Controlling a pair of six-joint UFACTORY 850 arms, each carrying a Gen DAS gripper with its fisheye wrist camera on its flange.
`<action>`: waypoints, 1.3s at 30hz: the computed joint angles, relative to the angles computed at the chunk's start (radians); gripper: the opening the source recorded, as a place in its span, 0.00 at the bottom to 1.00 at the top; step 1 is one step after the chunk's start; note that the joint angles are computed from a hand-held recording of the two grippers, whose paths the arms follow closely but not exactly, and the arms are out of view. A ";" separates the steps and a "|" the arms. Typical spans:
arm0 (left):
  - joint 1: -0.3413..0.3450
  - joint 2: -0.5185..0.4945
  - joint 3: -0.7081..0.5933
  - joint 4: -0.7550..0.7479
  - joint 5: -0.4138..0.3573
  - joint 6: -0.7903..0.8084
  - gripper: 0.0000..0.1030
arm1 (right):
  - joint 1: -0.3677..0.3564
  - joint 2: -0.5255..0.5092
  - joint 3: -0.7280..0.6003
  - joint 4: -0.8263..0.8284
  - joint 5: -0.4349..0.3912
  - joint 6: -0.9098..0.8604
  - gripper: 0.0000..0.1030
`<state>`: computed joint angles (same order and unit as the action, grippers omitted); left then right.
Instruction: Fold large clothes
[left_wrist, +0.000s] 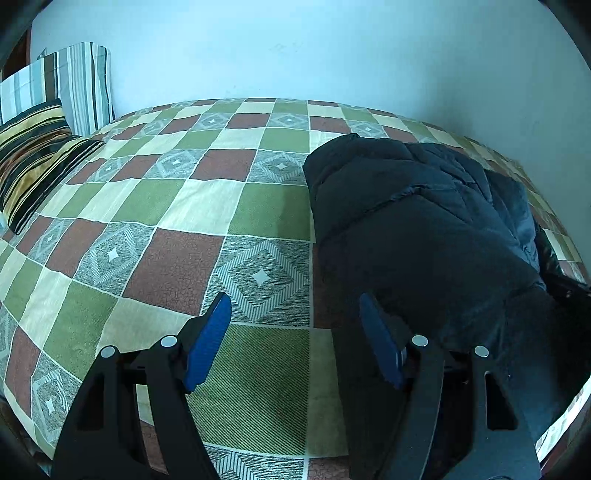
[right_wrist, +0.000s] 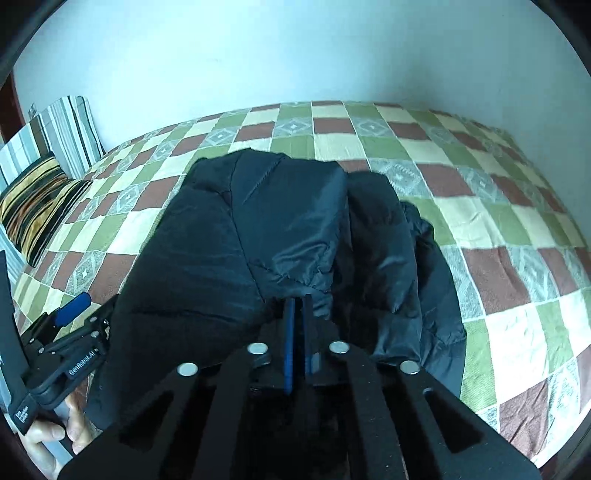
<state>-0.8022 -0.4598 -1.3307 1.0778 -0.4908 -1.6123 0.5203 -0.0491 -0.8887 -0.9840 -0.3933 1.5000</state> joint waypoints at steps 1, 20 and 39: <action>0.001 0.000 0.001 -0.002 0.000 0.003 0.69 | 0.009 -0.006 -0.010 -0.005 -0.017 0.008 0.24; -0.002 0.015 0.028 0.010 -0.001 0.015 0.69 | 0.063 -0.046 -0.030 0.035 -0.020 -0.098 0.01; -0.067 -0.041 -0.076 -0.001 0.041 0.156 0.69 | -0.088 0.064 0.120 0.002 0.000 -0.006 0.00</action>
